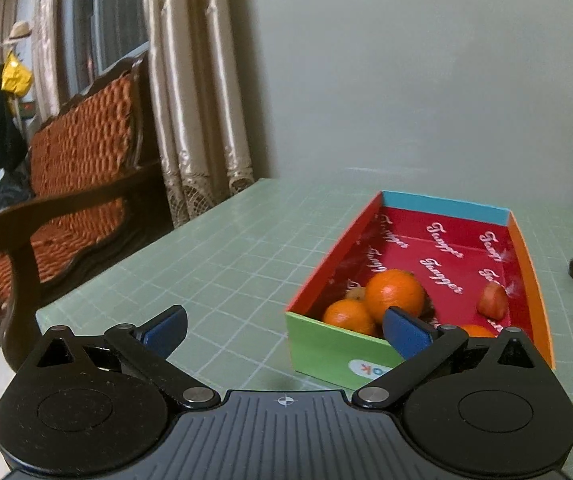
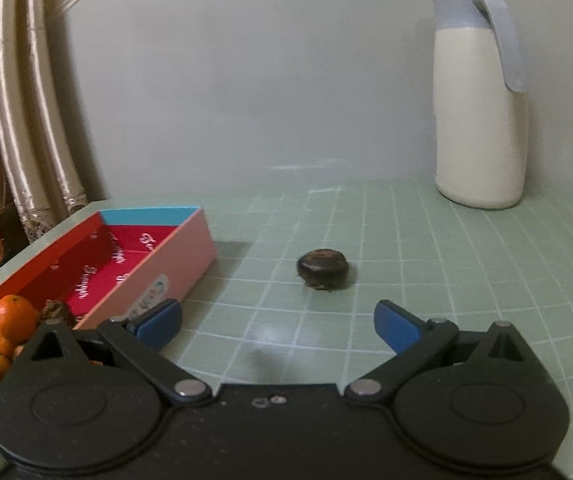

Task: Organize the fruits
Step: 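Lower the right tool onto the last dark chestnut and close on it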

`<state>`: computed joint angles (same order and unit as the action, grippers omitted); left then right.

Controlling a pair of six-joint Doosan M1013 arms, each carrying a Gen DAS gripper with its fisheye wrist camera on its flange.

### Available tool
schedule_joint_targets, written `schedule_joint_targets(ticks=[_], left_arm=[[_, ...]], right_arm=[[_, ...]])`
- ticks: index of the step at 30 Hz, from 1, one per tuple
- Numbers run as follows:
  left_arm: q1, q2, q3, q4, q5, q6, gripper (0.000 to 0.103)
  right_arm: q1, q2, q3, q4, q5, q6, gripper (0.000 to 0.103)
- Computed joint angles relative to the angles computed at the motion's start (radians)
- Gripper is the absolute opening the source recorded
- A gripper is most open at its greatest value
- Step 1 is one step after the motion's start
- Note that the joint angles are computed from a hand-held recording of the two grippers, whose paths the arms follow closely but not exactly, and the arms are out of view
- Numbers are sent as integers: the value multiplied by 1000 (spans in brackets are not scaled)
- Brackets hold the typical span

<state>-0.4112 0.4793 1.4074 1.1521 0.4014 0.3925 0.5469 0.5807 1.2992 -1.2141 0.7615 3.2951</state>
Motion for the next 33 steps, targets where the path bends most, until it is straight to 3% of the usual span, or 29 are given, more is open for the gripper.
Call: schedule_joint_targets(ticks=[4,13,20,23,25,29,32,33], left_arm=[[6,0,3,26,15,-60,103],[17,0,10,28,33,-85,103],[23,0,8,8,55,-71,103],[25,2,5,-3,72,-67,103],[28,2,3,-18,81,-55,103],[33,2,2,-40,90,-43,103],[36,1,4,-46,94,-40,103],[36,1,4,-49,95,-37,103]], right_arm=[[-8,8,-14,32,9,-25,103],[-32,36,-64,112,16,-91,102],[-46,63,-113,127,65,-138,99],[-52,77,-136,149,87,-163,94],[-54,86,-152,161,106,-183,85],[-59,101,-179,196,124,-231,81],[-62,109,-196,220,126,-264,70],[-63,111,-199,225,125,-273,62]])
